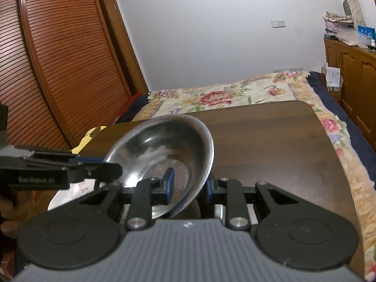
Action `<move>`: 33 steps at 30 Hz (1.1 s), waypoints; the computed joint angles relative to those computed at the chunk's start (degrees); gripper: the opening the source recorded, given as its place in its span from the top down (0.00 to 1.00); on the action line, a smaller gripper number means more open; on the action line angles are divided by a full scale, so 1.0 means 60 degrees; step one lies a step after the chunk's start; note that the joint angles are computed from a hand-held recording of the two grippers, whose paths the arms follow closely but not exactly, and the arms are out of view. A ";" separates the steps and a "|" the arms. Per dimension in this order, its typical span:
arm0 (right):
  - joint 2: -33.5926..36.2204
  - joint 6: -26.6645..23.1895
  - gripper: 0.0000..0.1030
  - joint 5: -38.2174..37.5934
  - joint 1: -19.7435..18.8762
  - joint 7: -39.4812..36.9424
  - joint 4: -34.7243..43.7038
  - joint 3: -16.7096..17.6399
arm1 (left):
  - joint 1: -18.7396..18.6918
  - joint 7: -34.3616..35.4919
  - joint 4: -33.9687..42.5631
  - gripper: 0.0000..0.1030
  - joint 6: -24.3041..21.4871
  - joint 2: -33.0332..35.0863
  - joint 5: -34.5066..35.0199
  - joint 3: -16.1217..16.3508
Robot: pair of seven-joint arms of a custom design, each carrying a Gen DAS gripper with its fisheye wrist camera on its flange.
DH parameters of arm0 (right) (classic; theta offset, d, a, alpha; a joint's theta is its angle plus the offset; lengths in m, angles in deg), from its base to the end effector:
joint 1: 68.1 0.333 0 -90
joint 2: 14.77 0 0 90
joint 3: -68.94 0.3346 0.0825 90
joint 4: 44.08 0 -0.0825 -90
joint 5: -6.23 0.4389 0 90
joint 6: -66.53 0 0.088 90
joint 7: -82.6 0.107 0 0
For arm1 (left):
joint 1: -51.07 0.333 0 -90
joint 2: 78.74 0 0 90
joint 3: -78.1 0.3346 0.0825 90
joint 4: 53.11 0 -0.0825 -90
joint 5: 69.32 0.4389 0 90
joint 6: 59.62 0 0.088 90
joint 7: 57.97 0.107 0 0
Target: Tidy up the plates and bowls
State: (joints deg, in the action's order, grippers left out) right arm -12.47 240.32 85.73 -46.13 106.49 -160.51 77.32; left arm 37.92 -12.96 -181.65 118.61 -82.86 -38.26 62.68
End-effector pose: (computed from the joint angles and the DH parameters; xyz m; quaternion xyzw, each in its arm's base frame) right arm 0.5806 0.2524 0.4816 -0.7096 0.4935 -0.1522 0.4793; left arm 0.5038 -0.3270 0.4881 -0.5445 0.7055 -0.4086 0.1970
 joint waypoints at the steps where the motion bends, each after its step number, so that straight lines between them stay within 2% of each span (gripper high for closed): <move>1: -0.0039 -0.0019 0.73 0.0065 0.0005 -0.0028 -0.0056 0.0011 | 0.0081 -0.0259 -0.0091 0.80 0.0063 -0.0055 0.0222 -0.0072; 8: -0.0214 0.0032 0.73 0.0609 0.0153 -0.0503 -0.0347 0.0031 | 0.1072 -0.2886 -0.0521 0.80 0.0417 -0.0372 0.2488 -0.0844; 11: -0.0233 -0.0010 0.73 0.1008 0.0209 -0.0707 -0.0396 0.0023 | 0.1358 -0.3711 -0.0628 0.80 0.0530 -0.0476 0.3107 -0.1062; 13: -0.0261 0.0013 0.73 0.1403 0.0255 -0.1016 -0.0423 0.0029 | 0.1746 -0.4519 -0.0648 0.80 0.0526 -0.0554 0.3911 -0.1400; 19: -0.0259 0.0083 0.73 0.1684 0.0335 -0.1378 -0.0412 0.0007 | 0.1789 -0.6147 -0.0446 0.80 0.0197 -0.0560 0.5725 -0.1450; 22: -0.0227 0.0213 0.72 0.1706 0.0376 -0.1537 -0.0395 0.0035 | 0.1603 -0.6733 -0.0375 0.80 -0.0004 -0.0602 0.6447 -0.1307; 28: -0.0146 0.0488 0.72 0.1487 0.0469 -0.1661 -0.0407 0.0102 | 0.0949 -0.7058 -0.0389 0.79 -0.0400 -0.0650 0.6839 -0.0805; 33: -0.0139 0.0538 0.72 0.1817 0.0477 -0.2164 -0.0391 0.0108 | 0.0668 -0.7420 -0.0325 0.79 -0.0638 -0.0581 0.7246 -0.0630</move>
